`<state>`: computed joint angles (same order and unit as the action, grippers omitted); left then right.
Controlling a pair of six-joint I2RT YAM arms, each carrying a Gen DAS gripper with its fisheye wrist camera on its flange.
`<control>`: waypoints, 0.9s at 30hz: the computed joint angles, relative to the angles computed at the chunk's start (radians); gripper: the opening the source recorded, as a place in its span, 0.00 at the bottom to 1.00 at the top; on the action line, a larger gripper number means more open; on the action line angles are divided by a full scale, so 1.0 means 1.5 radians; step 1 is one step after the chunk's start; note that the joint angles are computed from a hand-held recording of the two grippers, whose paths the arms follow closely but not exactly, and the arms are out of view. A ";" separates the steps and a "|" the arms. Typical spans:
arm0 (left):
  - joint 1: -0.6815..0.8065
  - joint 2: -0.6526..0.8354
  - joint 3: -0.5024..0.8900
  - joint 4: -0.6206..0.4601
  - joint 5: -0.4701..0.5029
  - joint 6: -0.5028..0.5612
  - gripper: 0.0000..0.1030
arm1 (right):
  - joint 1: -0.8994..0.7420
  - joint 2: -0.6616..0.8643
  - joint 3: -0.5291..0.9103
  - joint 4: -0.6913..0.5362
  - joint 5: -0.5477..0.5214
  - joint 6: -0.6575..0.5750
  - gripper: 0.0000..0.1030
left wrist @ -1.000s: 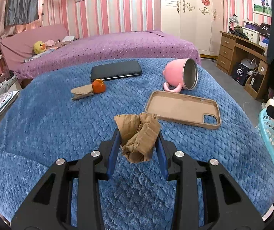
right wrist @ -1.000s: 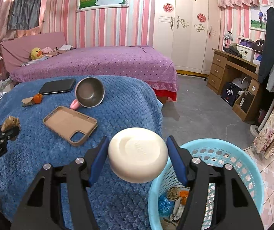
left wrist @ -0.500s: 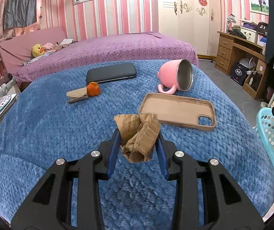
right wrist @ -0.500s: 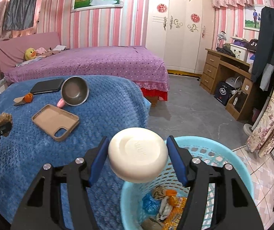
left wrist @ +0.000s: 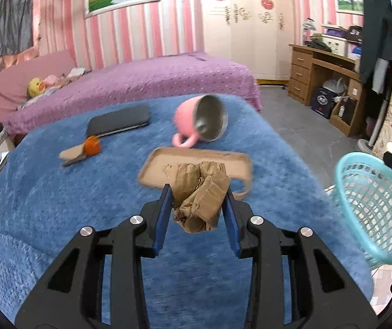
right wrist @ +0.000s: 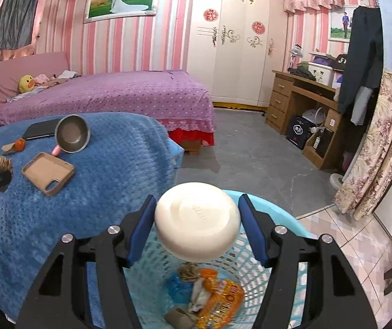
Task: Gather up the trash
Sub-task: 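Carry the brown paper scrap and white lid over the blue basket, then open the left gripper to drop the paper while the right gripper drops the lid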
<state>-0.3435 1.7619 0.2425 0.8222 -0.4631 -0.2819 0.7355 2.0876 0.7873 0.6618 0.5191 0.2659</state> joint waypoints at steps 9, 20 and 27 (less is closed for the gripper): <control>-0.148 0.096 0.152 -0.081 0.002 -0.096 0.34 | -0.089 -0.010 -0.065 0.036 -0.011 -0.024 0.59; -0.269 0.216 0.334 -0.149 0.001 -0.091 0.34 | -0.180 -0.019 -0.135 0.101 -0.059 -0.022 0.59; -0.263 0.217 0.358 -0.167 -0.007 -0.093 0.75 | -0.195 -0.017 -0.143 0.118 -0.073 -0.013 0.59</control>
<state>-0.7385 2.0880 0.7799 0.5712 -0.4742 -0.4215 0.4424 2.0618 0.5722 0.8385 0.4092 0.2467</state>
